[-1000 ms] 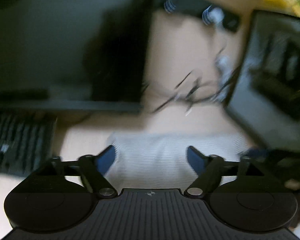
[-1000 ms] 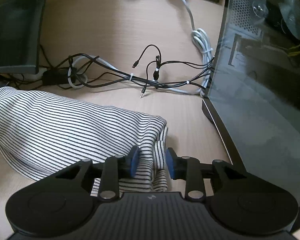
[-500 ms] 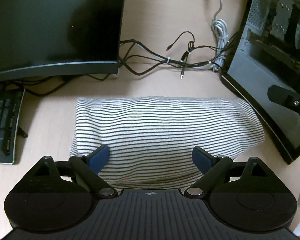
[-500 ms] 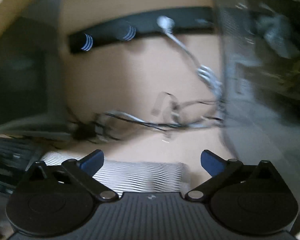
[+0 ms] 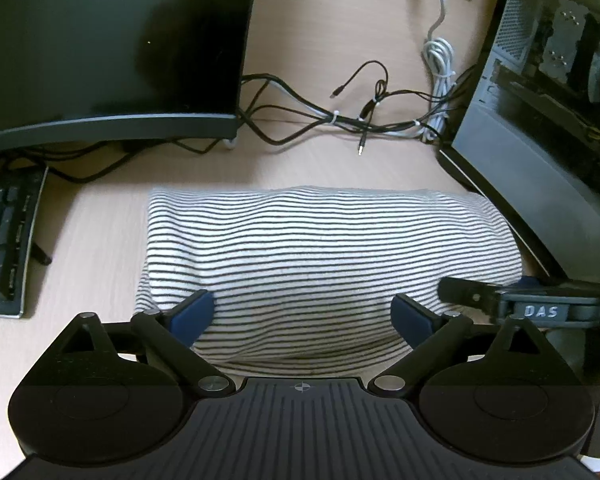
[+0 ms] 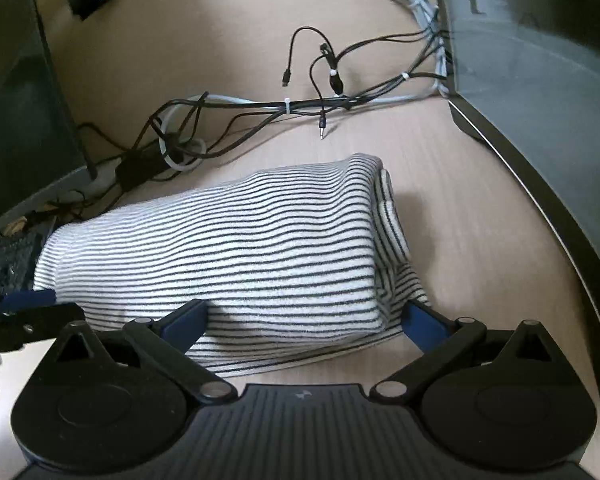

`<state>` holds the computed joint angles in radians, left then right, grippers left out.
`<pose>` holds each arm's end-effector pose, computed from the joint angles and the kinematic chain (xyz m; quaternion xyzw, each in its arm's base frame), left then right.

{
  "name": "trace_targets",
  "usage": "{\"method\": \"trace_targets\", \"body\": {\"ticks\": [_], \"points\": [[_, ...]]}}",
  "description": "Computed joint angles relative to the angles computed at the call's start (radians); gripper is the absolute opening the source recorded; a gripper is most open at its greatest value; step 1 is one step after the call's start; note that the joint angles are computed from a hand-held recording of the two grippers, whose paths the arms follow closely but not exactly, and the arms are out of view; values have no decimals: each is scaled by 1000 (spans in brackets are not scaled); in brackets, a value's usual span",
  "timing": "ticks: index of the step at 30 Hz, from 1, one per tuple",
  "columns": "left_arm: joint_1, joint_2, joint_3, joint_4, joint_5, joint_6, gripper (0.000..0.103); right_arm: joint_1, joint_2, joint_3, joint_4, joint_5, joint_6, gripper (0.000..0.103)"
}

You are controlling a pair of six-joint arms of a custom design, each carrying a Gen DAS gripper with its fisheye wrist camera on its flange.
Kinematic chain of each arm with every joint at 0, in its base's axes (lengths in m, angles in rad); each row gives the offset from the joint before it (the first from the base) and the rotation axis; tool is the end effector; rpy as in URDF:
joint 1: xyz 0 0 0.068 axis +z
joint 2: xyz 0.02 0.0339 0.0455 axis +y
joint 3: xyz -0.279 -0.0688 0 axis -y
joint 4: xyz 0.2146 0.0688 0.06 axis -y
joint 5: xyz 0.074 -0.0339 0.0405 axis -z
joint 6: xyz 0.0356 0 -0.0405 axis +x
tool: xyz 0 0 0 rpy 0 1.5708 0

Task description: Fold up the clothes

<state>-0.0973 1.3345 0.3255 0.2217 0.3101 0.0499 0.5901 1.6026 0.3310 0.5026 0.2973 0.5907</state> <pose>0.1940 -0.0298 0.1587 0.1260 0.9063 -0.1516 0.3737 0.1945 0.1177 0.1298 0.0581 0.9105 0.1016 0.3965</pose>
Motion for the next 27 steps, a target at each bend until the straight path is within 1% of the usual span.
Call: {"method": "trace_targets", "body": {"ticks": [3,5,6,9,12,14,15,17,19,20,21,23,27], "points": [[0,12,7,0,7,3,102,26,3,43,-74,34,-16,103],[2,20,11,2,13,5,103,33,-25,64,-134,44,-23,103],[4,25,11,8,15,4,103,44,-50,66,-161,75,-30,103],[6,33,0,36,17,-5,103,91,-118,66,-204,229,-77,103],[-8,33,-15,62,-1,-8,103,114,-198,51,-188,298,-125,103],[-20,35,-23,79,-18,-8,103,120,-222,38,-123,286,-167,103],[-23,38,-25,86,-23,-7,103,117,-223,28,-82,250,-179,103],[-28,46,-29,102,-31,-2,103,88,-188,26,-38,138,-174,103],[-26,53,-32,114,-31,7,103,66,-114,52,-61,55,-139,103],[-23,57,-35,121,-26,12,103,64,-81,62,-69,47,-127,103],[-18,61,-37,129,-20,14,103,72,-54,66,-65,64,-128,103],[-13,72,-39,147,-14,13,103,80,-36,79,-72,83,-153,103],[-16,99,-37,182,-20,8,103,55,3,96,-62,70,-185,103]]}}
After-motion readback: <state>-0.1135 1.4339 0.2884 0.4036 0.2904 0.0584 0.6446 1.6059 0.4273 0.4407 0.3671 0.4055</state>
